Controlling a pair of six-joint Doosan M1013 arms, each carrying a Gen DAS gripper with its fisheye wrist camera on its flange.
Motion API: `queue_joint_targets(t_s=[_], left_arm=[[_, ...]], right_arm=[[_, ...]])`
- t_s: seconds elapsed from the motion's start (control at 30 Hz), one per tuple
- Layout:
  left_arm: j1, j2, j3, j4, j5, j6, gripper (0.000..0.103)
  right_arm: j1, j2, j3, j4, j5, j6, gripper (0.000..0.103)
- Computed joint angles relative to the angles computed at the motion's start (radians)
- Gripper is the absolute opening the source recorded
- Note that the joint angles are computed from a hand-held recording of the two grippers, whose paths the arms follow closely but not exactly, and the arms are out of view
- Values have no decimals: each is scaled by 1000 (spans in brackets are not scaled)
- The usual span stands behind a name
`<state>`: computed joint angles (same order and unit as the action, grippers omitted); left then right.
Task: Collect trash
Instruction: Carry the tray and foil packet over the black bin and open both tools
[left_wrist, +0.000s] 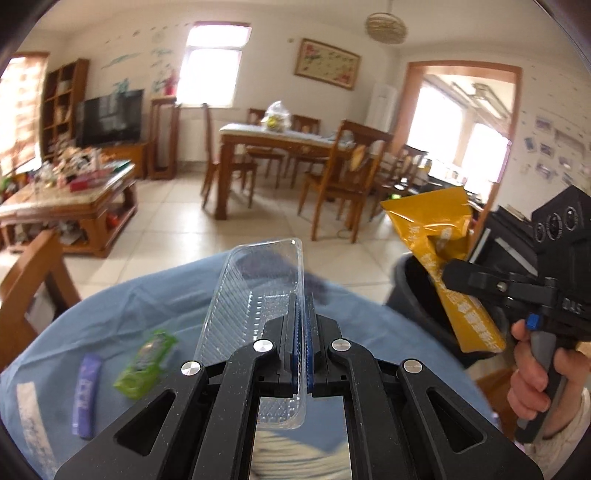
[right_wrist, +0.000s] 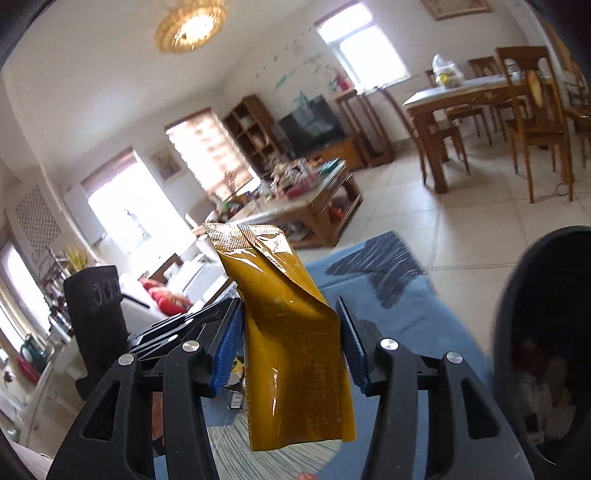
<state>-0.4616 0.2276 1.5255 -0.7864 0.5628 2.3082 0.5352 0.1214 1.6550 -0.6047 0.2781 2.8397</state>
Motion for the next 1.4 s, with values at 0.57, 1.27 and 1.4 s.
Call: queue_joint_targets(t_s=[0.57, 1.27, 1.4], left_arm=[[-234, 39, -68, -20, 8, 71, 3], [-317, 239, -269, 123, 83, -175, 3], [-317, 248, -280, 142, 92, -195, 4]], right_arm=[[-48, -194, 225, -604, 363, 784, 52], [-83, -244, 325, -597, 323, 879, 52], [-80, -236, 321, -597, 321, 871, 53]])
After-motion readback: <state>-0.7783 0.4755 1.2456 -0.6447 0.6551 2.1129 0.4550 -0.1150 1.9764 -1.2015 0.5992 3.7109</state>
